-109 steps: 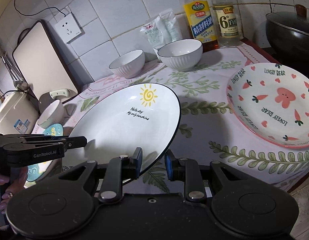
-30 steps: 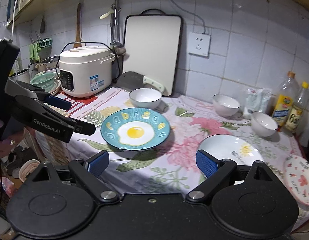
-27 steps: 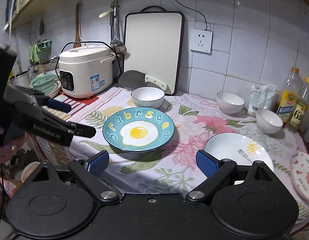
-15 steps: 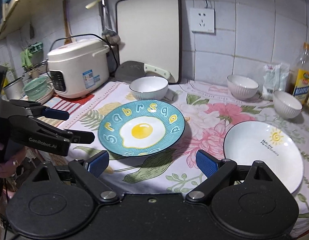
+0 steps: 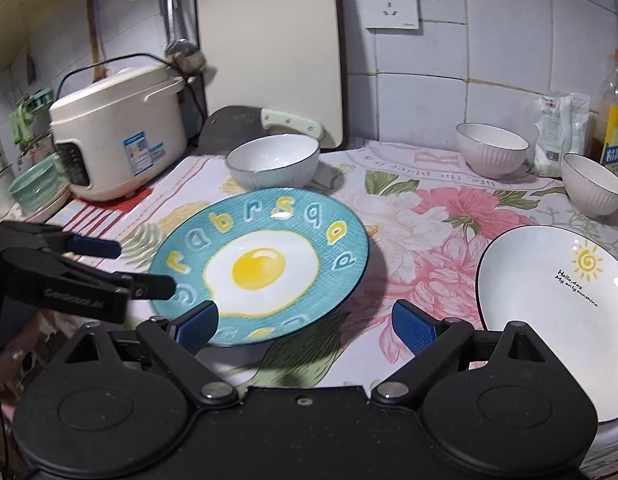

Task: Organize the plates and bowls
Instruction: 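Move both grippers to the blue egg plate rim and close them, then lift the blue egg plate with both grippers over the white sun plate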

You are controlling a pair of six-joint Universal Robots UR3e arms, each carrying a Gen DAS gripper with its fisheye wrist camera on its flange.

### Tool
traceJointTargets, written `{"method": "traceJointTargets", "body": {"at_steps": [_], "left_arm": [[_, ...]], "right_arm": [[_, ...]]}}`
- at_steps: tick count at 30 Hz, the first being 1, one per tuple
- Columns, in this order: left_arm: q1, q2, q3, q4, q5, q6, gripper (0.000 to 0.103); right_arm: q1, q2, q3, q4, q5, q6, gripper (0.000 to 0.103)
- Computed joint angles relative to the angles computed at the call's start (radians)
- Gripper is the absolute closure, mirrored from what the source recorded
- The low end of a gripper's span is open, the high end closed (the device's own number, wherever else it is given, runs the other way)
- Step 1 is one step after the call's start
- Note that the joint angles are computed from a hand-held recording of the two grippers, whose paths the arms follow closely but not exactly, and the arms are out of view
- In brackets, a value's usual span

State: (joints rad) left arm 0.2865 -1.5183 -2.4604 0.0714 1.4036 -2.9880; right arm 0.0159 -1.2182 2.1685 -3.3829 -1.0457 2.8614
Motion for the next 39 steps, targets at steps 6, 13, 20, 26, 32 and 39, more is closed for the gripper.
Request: {"method": "traceJointTargets", "body": {"at_steps": [6,13,20,26,32,39], "left_arm": [[-0.009,-0.097,0.041,0.061,0.024,-0.017,0.013],[0.028,-0.185,0.083,0.090,-0.013,-0.044,0.041],[0.112,-0.232,0.111,0.066,-0.134,-0.102,0.060],[0.087,-0.268,0.122,0.110,-0.115,-0.126,0.060],[0.034,-0.357,0.103,0.298,-0.073,-0.223,0.066],[-0.029,-0.380,0.131,0.315,0.037,-0.276,0.068]], "right_arm": [[0.015,0.135,-0.073,-0.091,-0.006,0.055,0.007],[0.041,0.250,-0.151,-0.181,-0.028,0.081,0.008],[0.065,0.328,-0.212,-0.225,-0.066,0.114,0.027],[0.053,0.342,-0.228,-0.185,-0.025,0.130,0.062],[0.058,0.358,-0.235,-0.201,-0.024,0.187,0.062],[0.061,0.367,-0.242,-0.220,-0.041,0.214,0.071]]}}
